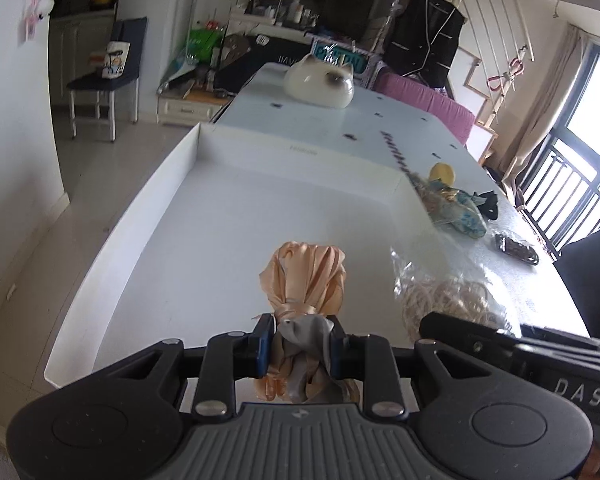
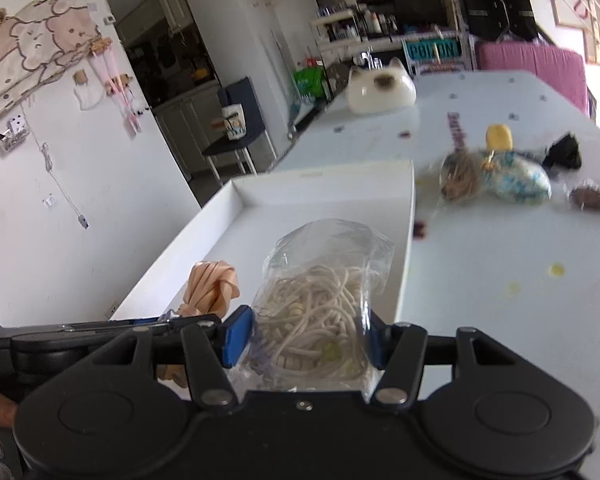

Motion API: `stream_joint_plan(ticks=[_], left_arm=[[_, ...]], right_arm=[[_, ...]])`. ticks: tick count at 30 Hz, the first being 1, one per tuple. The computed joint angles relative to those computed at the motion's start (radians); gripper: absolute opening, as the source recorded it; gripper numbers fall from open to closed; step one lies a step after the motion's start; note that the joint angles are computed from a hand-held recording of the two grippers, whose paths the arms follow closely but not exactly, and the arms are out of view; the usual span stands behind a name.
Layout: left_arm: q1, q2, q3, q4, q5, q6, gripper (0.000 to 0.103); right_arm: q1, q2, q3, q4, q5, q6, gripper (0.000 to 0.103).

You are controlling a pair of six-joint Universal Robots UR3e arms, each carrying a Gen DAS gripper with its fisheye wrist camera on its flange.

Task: Organize soft objects
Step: 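Carry the scrunchie and cord bag into the white box and release both, then withdraw both open tools from the box back toward the remaining items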

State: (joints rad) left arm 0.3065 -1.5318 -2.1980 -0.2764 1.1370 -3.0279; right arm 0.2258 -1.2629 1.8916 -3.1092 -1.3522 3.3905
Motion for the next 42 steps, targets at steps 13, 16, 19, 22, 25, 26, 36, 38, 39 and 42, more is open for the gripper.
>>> stream_joint_plan(ticks=[13,16,19,22,25,26,36,38,39,42], left_arm=[[-0.017,-0.083,0.024,-0.036,-0.009,0.053,0.029],[-0.036,-0.080,0.018,-0.037,-0.001,0.056,0.030],[-0.049,-0.063,0.014,-0.057,0.004,0.045,0.031],[-0.059,-0.034,-0.006,-0.039,0.024,0.031,0.041],[-0.051,0.001,-0.020,-0.041,0.019,0.036,0.049],[-0.051,0.010,-0.019,-0.043,0.020,0.037,0.050],[-0.056,0.088,-0.045,-0.048,0.058,0.053,0.062],[-0.049,0.104,-0.052,-0.054,0.057,0.058,0.068],[-0.046,0.112,-0.055,-0.057,0.057,0.059,0.072],[-0.039,0.135,-0.066,-0.059,0.058,0.064,0.082]], right_arm=[[-0.056,-0.060,0.028,0.017,0.056,0.009,0.041],[-0.063,-0.051,0.003,0.061,0.072,-0.012,0.030],[-0.055,-0.038,-0.016,0.098,0.094,-0.039,0.029],[-0.041,-0.035,-0.020,0.124,0.080,-0.068,0.030],[-0.039,-0.056,-0.002,0.140,0.068,-0.101,0.031],[-0.039,-0.064,0.008,0.139,0.061,-0.109,0.033],[-0.054,-0.147,0.107,0.093,0.018,-0.140,0.056],[-0.059,-0.165,0.130,0.079,0.007,-0.147,0.060],[-0.062,-0.173,0.141,0.072,0.004,-0.150,0.063],[-0.070,-0.194,0.167,0.057,-0.007,-0.153,0.072]])
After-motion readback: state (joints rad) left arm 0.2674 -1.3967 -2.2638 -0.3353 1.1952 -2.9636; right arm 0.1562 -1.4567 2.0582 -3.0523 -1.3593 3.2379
